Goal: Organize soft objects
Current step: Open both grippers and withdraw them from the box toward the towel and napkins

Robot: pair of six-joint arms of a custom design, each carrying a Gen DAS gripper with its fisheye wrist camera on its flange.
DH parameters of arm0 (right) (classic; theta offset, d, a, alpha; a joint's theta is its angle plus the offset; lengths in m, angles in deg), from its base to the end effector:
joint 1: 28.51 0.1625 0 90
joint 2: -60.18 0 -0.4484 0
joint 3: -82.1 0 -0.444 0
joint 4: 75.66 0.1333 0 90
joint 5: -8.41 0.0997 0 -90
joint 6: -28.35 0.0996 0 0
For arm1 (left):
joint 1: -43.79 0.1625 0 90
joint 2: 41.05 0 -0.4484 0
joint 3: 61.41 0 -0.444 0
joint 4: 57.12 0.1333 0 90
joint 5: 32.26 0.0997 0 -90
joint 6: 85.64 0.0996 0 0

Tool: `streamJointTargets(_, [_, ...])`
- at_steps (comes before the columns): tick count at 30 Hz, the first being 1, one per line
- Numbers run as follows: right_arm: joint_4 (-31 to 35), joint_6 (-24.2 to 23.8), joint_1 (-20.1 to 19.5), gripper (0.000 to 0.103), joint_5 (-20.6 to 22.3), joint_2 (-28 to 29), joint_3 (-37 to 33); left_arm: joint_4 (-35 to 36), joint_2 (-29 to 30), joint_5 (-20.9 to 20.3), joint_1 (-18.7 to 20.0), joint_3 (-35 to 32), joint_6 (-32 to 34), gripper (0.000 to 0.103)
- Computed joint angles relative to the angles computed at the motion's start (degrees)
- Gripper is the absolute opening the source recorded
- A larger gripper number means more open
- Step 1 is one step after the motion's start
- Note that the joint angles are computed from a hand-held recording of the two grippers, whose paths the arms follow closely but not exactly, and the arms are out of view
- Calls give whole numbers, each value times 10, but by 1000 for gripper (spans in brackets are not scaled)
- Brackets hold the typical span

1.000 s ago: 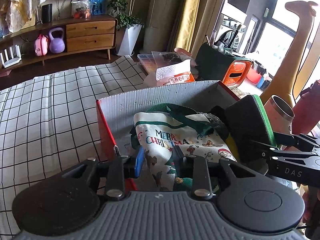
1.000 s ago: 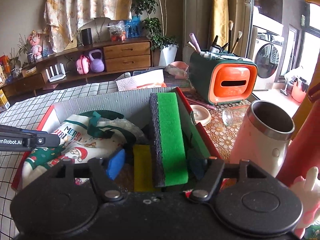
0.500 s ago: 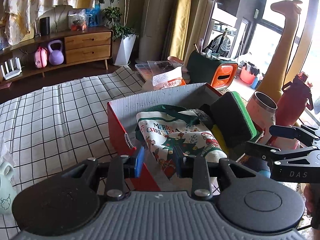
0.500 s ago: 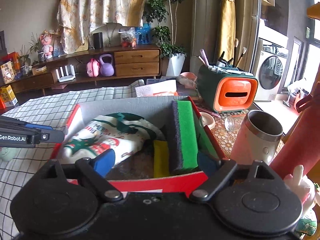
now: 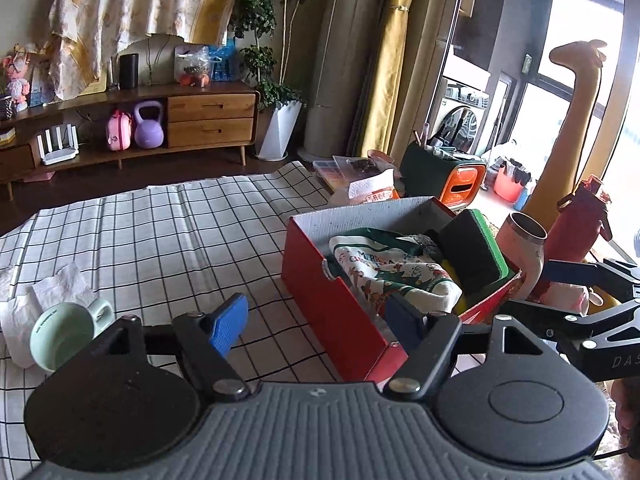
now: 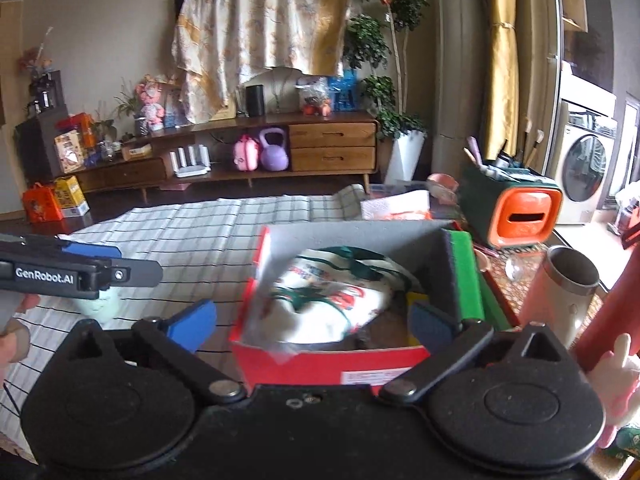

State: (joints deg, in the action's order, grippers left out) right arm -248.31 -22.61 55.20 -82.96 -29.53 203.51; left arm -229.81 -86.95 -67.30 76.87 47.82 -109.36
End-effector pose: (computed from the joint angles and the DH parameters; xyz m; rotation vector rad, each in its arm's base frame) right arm 0.0731 -0.5314 0.3923 0.9378 -2.3202 1.0323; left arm -0.4059 -0.5208 0.0668 0.4777 2.3419 -1.1109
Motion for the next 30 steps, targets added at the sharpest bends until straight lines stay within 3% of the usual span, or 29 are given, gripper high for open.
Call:
streamJointTargets(7, [24,11,42,103,9,-3,22,25,-82,24,-16,81,-53,84])
streamJointTargets(19, [38,32,127,103,-9,53,35,105,-252,98,-32,210,-154,99])
streamJointTargets(27, [44,41,166,103,-32,110,23,221,-361,159,-28,263,-214,102])
streamJointTargets(30, [50,47,177,103,-40,131,13,317,-396,193,-23,264,-255,103])
